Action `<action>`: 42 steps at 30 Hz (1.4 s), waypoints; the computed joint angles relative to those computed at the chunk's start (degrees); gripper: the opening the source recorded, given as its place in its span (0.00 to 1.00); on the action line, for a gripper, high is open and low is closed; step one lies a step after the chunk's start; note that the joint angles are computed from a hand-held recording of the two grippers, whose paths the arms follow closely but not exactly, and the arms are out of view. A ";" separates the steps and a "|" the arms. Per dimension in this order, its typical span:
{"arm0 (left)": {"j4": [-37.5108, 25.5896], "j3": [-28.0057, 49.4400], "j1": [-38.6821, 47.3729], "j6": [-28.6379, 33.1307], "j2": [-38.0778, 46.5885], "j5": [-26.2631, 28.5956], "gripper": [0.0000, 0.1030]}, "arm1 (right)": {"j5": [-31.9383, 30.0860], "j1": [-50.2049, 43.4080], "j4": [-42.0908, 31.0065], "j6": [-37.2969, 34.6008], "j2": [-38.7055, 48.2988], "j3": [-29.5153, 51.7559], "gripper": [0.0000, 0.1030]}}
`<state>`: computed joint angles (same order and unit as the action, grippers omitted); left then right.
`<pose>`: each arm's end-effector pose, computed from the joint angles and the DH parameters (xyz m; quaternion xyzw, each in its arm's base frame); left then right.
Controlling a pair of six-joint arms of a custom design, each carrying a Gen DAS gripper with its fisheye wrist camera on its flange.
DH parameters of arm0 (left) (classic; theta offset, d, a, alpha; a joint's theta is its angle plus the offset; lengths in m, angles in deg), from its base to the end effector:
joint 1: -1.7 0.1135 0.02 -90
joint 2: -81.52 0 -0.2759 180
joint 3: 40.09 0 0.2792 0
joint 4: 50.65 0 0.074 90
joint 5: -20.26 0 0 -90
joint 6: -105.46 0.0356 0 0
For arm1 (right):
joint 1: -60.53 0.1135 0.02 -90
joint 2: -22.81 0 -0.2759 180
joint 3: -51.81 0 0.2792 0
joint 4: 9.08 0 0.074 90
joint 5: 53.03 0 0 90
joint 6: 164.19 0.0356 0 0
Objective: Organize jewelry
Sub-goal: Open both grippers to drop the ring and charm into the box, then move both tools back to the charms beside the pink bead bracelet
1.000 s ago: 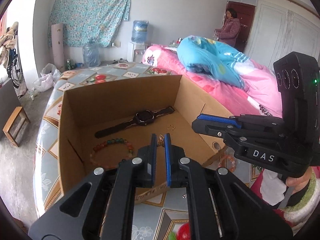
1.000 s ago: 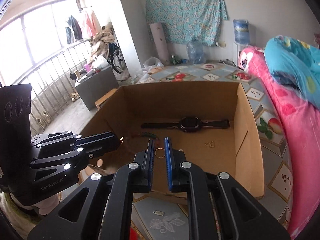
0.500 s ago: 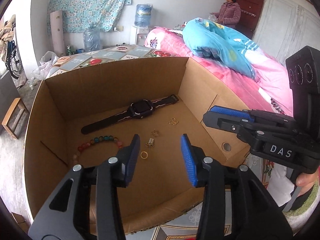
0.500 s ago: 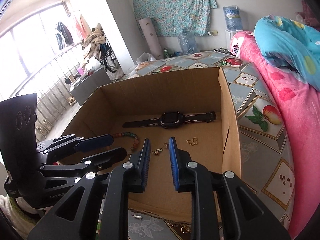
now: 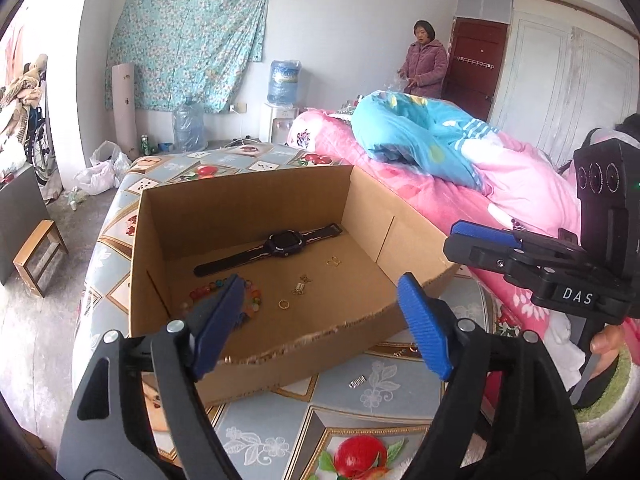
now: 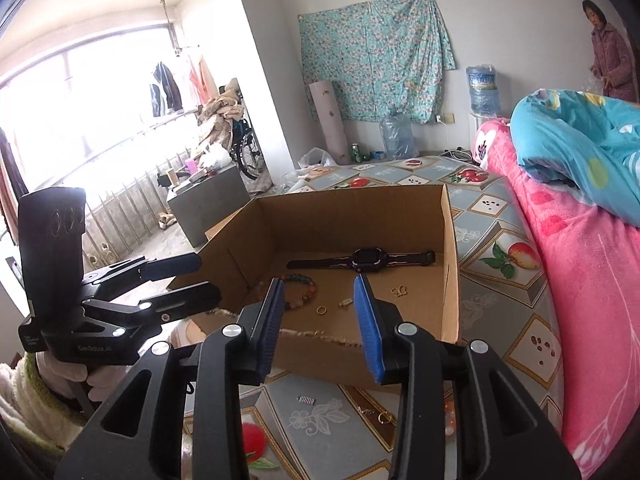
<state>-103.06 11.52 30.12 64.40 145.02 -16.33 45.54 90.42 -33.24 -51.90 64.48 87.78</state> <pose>0.1995 0.0755 0.2171 0.2535 0.8392 -0.2179 0.4289 0.1643 0.0883 0.2148 -0.0198 0.8636 0.1617 0.4772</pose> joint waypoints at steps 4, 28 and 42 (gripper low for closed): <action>-12.11 0.93 8.46 14.49 2.11 3.11 0.81 | 4.53 6.71 -3.34 3.07 -4.49 -2.81 0.35; 25.95 -18.02 4.62 1.58 9.92 -21.14 0.88 | 1.59 11.35 12.47 15.28 23.30 -4.63 0.35; 28.57 -19.73 3.26 0.88 9.71 -20.52 0.92 | 2.47 11.17 16.84 15.31 33.80 -1.11 0.34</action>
<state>-74.49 -8.20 33.38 65.28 154.73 -36.85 48.01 101.59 -16.40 -36.59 98.28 86.67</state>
